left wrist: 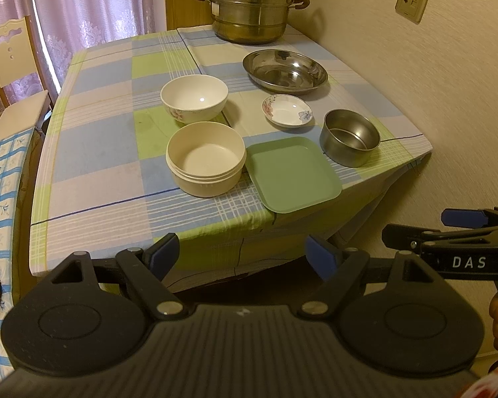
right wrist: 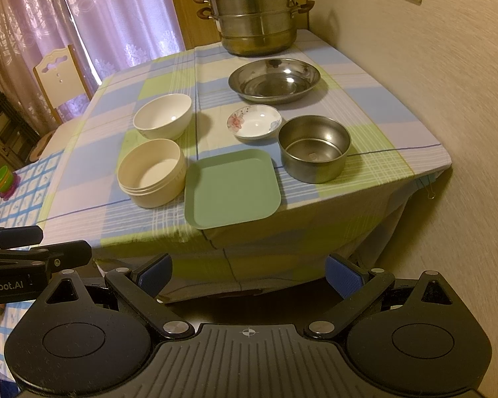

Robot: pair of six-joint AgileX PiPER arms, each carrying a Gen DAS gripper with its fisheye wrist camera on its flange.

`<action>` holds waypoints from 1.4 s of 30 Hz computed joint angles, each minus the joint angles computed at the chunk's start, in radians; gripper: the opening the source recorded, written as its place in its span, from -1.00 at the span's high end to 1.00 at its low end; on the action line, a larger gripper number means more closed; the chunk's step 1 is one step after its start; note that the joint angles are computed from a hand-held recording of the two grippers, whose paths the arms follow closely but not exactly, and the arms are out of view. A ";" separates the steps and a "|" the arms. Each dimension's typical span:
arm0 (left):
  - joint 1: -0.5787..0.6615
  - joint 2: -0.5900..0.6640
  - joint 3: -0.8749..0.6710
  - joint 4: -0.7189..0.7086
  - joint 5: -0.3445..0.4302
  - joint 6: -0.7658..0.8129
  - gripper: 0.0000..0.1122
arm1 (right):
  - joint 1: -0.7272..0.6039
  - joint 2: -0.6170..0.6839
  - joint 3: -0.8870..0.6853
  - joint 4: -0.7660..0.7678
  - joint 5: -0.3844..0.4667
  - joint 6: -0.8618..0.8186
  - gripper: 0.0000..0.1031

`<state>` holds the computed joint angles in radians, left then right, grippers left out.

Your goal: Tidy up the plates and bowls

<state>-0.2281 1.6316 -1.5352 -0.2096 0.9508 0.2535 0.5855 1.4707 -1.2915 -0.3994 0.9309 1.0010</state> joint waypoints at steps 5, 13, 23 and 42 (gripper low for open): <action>-0.005 0.004 0.006 0.003 -0.010 -0.005 -0.46 | -0.001 0.002 -0.002 0.000 -0.001 -0.001 -0.91; -0.005 0.012 0.003 -0.001 -0.012 -0.004 -0.46 | 0.000 0.007 -0.006 -0.001 0.000 0.000 -0.91; 0.005 0.026 -0.013 -0.014 0.001 0.006 -0.46 | -0.004 0.014 -0.008 0.002 -0.005 -0.004 -0.91; 0.002 0.089 -0.083 -0.018 0.031 -0.012 -0.46 | -0.053 0.040 -0.018 0.051 -0.030 -0.072 -0.91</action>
